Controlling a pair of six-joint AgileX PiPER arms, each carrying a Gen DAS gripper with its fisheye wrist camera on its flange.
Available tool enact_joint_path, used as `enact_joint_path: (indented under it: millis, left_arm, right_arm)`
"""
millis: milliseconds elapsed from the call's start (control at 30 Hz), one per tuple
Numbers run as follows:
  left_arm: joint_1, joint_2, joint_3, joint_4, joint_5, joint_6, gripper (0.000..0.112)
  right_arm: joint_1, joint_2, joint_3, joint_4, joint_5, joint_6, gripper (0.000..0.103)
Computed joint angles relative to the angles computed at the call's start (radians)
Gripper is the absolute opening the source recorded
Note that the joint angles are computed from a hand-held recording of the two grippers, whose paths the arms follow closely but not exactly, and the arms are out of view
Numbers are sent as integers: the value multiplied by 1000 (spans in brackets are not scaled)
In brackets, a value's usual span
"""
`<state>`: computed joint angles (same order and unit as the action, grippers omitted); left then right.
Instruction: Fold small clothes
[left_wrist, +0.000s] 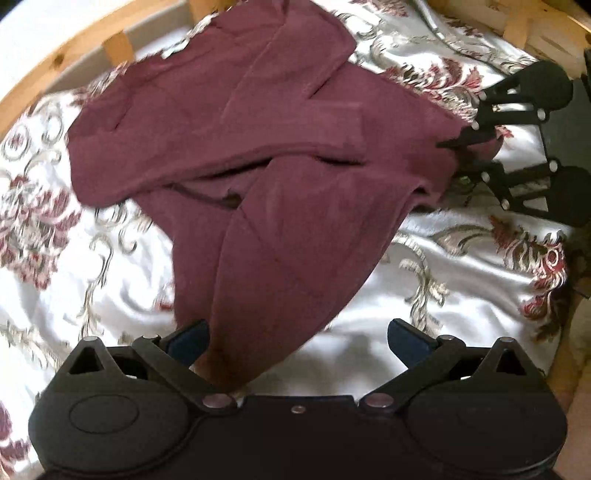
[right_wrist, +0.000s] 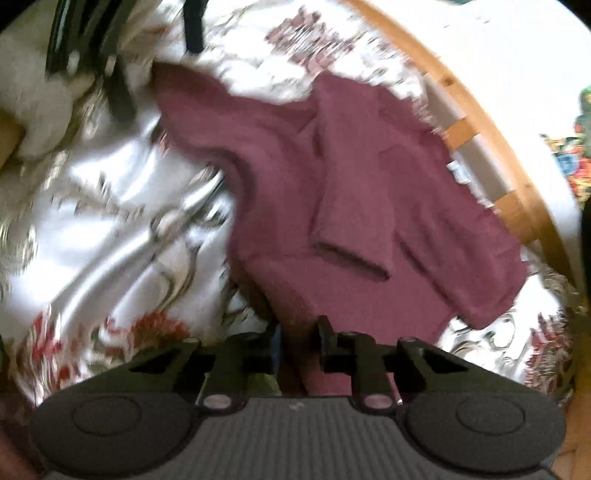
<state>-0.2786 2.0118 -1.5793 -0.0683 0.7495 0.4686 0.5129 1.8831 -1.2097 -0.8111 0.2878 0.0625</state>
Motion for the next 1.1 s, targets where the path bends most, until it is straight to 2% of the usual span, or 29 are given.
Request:
enact_joint_path:
  millis: [200, 233, 300, 367, 500, 600, 733, 867, 1100]
  left_arm:
    - [-93, 43, 9, 79, -126, -6, 97]
    - [-113, 54, 15, 128, -165, -42, 96]
    - [-148, 81, 7, 255, -194, -151, 92]
    - [-164, 100, -4, 340, -194, -234, 81]
    - [-123, 68, 27, 267, -234, -236, 70]
    - [-66, 25, 64, 167, -277, -240, 55]
    - [-20, -6, 96, 122, -318, -293, 53]
    - [-24, 9, 75, 187, -288, -372, 55]
    - [-41, 63, -4, 278, -157, -440, 61]
  right_arm:
    - [-49, -52, -5, 30, -83, 149, 15]
    - [-54, -58, -3, 22, -90, 170, 15]
    - [-61, -67, 4, -29, -106, 235, 15]
    - [-68, -73, 10, -69, -121, 283, 15]
    - [-74, -77, 11, -149, -133, 379, 15]
    - [-72, -80, 18, -235, -132, 474, 14]
    - [-64, -90, 32, -330, -123, 575, 12]
    - [-62, -89, 31, -374, -110, 619, 12]
    - [-54, -76, 15, -235, -61, 475, 12]
